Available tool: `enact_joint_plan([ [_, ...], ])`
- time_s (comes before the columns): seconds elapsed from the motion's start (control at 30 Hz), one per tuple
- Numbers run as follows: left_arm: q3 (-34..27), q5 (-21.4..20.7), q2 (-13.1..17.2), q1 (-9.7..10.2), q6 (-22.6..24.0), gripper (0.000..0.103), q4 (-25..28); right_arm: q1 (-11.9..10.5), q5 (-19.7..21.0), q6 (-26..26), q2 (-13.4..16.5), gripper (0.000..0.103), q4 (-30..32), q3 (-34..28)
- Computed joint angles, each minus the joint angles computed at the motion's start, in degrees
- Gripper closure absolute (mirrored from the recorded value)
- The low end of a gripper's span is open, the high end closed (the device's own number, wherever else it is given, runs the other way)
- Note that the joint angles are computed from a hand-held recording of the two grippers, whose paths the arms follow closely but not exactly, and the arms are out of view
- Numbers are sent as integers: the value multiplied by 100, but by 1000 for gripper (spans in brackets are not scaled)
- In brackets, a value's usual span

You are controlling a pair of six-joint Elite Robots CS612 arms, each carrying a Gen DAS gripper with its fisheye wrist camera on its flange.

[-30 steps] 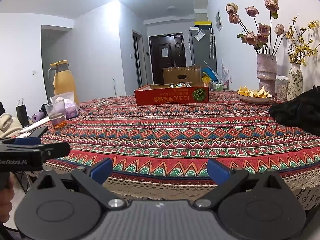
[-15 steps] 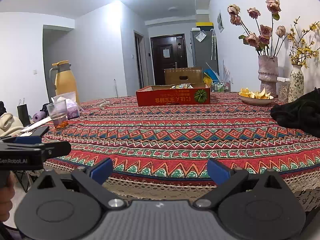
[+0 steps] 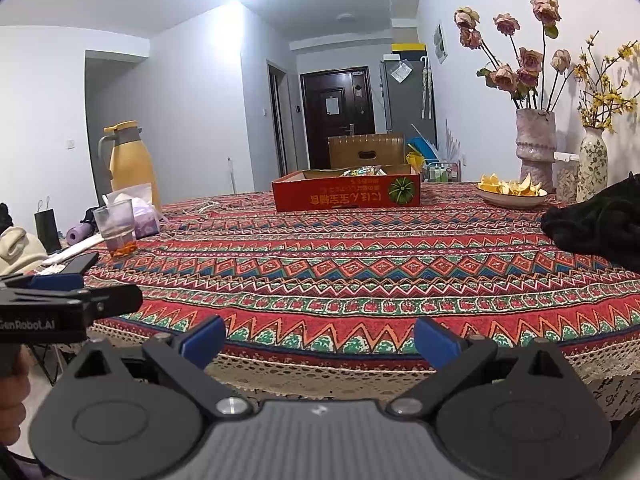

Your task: Organize snacks

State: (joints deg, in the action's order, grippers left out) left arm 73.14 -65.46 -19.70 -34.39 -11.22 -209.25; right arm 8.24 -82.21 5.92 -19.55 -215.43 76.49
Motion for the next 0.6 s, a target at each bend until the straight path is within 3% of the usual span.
enact_joint_plan([
  [0.6, 0, 6, 0, -3, 1, 0, 0, 1, 31, -13, 2, 2, -3, 18],
])
